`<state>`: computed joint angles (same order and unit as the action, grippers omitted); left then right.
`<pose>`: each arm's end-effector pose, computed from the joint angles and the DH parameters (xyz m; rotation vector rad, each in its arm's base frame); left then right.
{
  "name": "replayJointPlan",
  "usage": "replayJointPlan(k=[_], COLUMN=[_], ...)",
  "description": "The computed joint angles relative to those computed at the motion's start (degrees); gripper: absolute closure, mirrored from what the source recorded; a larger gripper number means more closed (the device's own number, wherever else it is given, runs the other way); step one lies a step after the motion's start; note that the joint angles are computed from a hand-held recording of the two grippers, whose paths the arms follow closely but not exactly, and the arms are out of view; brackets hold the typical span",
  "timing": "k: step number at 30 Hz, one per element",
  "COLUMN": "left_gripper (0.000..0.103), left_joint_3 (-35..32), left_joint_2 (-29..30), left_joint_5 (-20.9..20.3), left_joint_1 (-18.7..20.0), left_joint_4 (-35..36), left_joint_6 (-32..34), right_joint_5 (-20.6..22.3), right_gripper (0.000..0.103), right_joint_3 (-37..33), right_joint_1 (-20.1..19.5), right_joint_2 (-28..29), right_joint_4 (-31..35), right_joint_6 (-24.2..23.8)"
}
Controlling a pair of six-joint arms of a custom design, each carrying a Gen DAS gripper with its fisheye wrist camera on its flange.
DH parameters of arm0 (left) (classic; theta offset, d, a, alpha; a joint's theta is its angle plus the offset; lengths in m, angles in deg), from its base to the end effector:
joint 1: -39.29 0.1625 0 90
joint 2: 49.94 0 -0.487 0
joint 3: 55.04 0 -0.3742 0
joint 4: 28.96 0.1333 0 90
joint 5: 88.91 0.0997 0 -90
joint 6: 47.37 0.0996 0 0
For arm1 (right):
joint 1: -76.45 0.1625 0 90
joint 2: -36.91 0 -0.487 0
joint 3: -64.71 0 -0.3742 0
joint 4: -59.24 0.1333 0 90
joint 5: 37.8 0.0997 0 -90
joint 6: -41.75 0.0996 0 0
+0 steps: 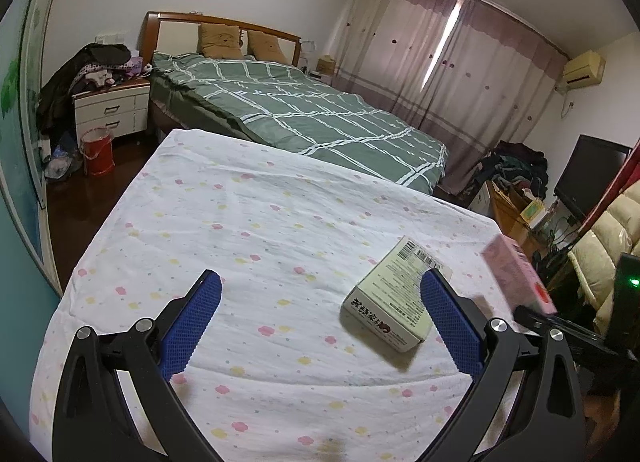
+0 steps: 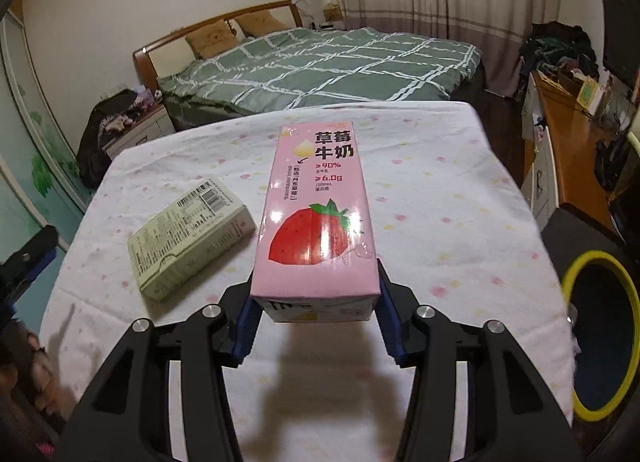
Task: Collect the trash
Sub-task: 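Carry the milk carton over the yellow bin and open the right gripper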
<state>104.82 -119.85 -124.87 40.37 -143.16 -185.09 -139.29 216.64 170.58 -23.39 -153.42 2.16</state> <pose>-0.1512 -0.2168 0.1307 -0.2251 2.0863 -1.4432 0.1396 -0.3573 0.1792 0.9421 -2.5524 0.6358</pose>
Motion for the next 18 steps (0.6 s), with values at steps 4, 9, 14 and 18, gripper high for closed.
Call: replayJointPlan(k=[4,9,14,18], left_gripper=[0.005,0.005,0.005,0.005], left_joint_3=[-0.19,0.65,-0.41,-1.69], left_joint_2=[1.38,4.26,7.58,9.61], left_joint_5=[0.59,2.54,3.67,4.29], left_joint_1=[0.69,2.25,4.51,7.07], left_joint_4=[-2.38,-12.28,-21.2,-28.42], left_joint_6=[3.0,11.49,22.76,33.95], right_joint_5=[3.19,5.77,5.15,3.69], right_gripper=[0.055,0.055,0.055,0.055], right_joint_3=[1.96,1.63,-2.24,-5.16], right_joint_1=[-5.15,-13.85,-22.7,-27.55], right_joint_2=[-6.57,-16.42,-21.71,-21.26], right_joint_4=[1.7,4.32,7.94,8.66], right_joint_6=[-1.65,-3.61,-4.19,-4.41])
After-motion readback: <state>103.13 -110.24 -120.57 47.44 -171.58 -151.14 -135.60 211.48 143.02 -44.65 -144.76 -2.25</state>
